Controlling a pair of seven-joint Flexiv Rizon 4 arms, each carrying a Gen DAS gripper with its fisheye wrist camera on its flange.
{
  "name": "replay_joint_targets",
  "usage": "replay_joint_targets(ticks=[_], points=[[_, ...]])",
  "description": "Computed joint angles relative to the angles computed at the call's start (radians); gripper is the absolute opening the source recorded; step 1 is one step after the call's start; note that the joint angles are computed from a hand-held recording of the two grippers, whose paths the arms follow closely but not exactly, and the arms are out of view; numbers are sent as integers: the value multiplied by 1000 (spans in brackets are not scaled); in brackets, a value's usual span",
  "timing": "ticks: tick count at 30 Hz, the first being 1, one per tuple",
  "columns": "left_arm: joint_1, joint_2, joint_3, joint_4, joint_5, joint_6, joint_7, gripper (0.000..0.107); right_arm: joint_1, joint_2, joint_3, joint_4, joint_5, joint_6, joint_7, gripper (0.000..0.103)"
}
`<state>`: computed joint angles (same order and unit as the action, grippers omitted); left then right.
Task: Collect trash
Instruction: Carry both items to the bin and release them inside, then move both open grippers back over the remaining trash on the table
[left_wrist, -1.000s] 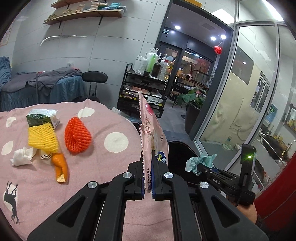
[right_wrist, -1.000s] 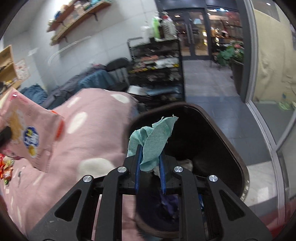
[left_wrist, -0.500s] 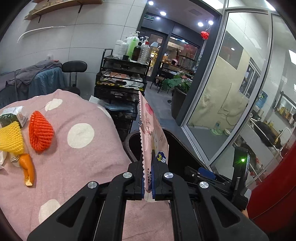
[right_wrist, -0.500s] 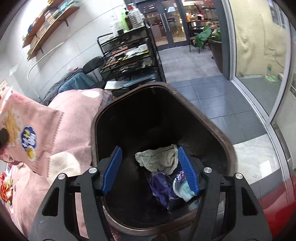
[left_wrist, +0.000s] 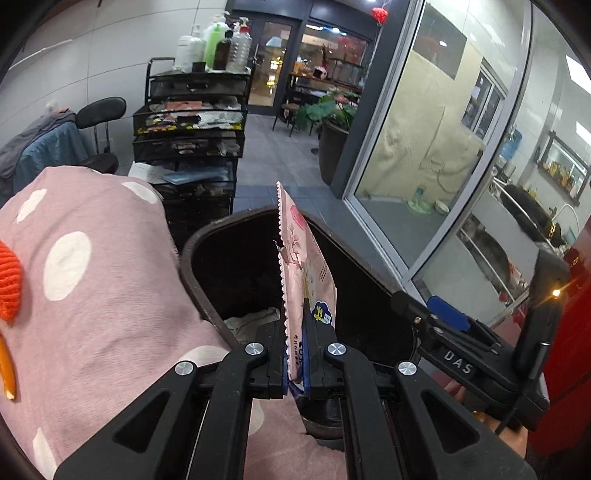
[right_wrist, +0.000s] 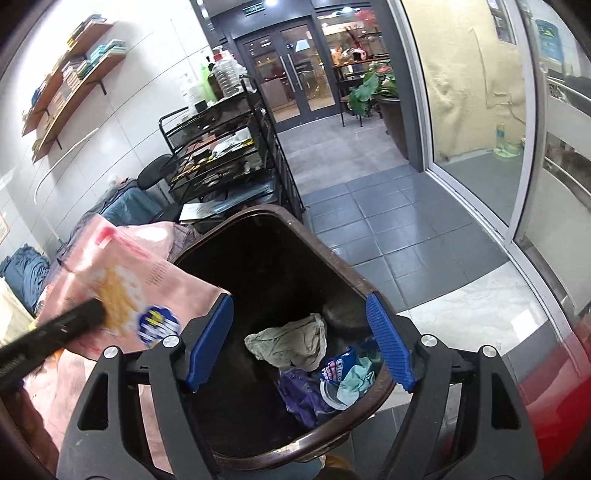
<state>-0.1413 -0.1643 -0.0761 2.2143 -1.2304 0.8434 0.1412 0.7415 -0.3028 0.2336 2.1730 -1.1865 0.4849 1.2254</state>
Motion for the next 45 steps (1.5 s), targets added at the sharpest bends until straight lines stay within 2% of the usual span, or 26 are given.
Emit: replay_joint_targets(ticks=[6,8,10,12,15,24,31,36,41,45], points=[[4,-26,-3,-16,101,-5,-60,7,-1,15,8,12,29,-16,5,78],[6,-29,-6,-18,124,-7,-70,21,1,16,10,11,38,-26,9,81],[8,-24,-9,-10,108,0,-60,54,2,17,12,10,45,-33,11,83],[12,-17,-10,-4,78,-6,-48,66,3,19,13,10,51,-40,12,85],[15,-6,-3,2,57,-18,-40,76,3,22,15,10,56,-41,11,88],[29,56,31,31,-42,-41,54,86,-9,26,4,6,-26,-8,4,88],[28,97,53,58,-170,-16,184,92,-21,7,-14,-36,-117,29,-47,89],[49,102,75,56,-207,-28,230,94,-23,-14,-28,-80,-172,59,-104,89],[84,84,90,42,-242,-15,244,95,-36,-55,-55,-149,-257,155,-171,90],[112,51,95,20,-269,37,254,95,-44,-105,-80,-228,-313,262,-241,90]])
